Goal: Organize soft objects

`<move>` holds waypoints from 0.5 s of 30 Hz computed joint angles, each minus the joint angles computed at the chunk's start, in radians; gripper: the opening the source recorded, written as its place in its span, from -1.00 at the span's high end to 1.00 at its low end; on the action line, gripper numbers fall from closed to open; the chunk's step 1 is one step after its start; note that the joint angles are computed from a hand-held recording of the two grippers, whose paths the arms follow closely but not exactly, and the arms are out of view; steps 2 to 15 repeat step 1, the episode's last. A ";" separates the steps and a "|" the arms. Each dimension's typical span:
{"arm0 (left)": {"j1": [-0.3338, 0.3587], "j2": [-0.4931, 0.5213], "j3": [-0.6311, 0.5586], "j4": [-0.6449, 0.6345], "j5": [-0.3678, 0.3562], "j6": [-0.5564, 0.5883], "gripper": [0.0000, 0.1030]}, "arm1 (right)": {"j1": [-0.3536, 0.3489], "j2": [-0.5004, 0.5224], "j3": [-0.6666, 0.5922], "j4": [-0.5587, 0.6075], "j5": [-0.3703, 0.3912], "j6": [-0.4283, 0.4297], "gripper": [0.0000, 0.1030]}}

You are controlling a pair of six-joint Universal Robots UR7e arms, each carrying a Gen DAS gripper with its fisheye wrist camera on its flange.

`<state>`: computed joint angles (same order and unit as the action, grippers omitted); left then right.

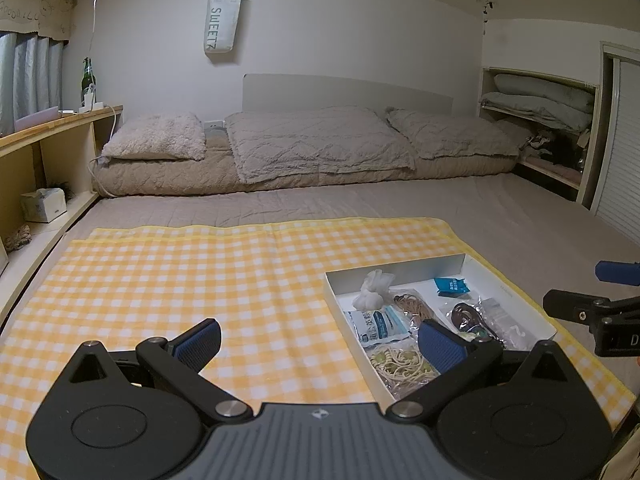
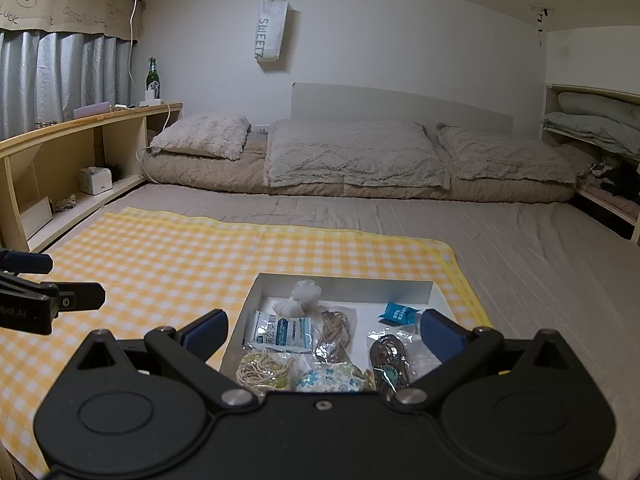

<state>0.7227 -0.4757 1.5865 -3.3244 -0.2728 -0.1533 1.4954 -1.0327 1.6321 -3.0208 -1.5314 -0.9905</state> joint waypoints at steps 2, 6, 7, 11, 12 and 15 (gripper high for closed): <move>0.000 0.000 0.000 -0.004 -0.002 0.004 -1.00 | -0.001 0.001 0.001 -0.002 0.000 -0.001 -1.00; 0.000 0.000 0.000 -0.004 -0.002 0.004 -1.00 | -0.001 0.001 0.001 -0.002 0.000 -0.001 -1.00; 0.000 0.000 0.000 -0.004 -0.002 0.004 -1.00 | -0.001 0.001 0.001 -0.002 0.000 -0.001 -1.00; 0.000 0.000 0.000 -0.004 -0.002 0.004 -1.00 | -0.001 0.001 0.001 -0.002 0.000 -0.001 -1.00; 0.000 0.000 0.000 -0.004 -0.002 0.004 -1.00 | -0.001 0.001 0.001 -0.002 0.000 -0.001 -1.00; 0.000 0.000 0.000 -0.004 -0.002 0.004 -1.00 | -0.001 0.001 0.001 -0.002 0.000 -0.001 -1.00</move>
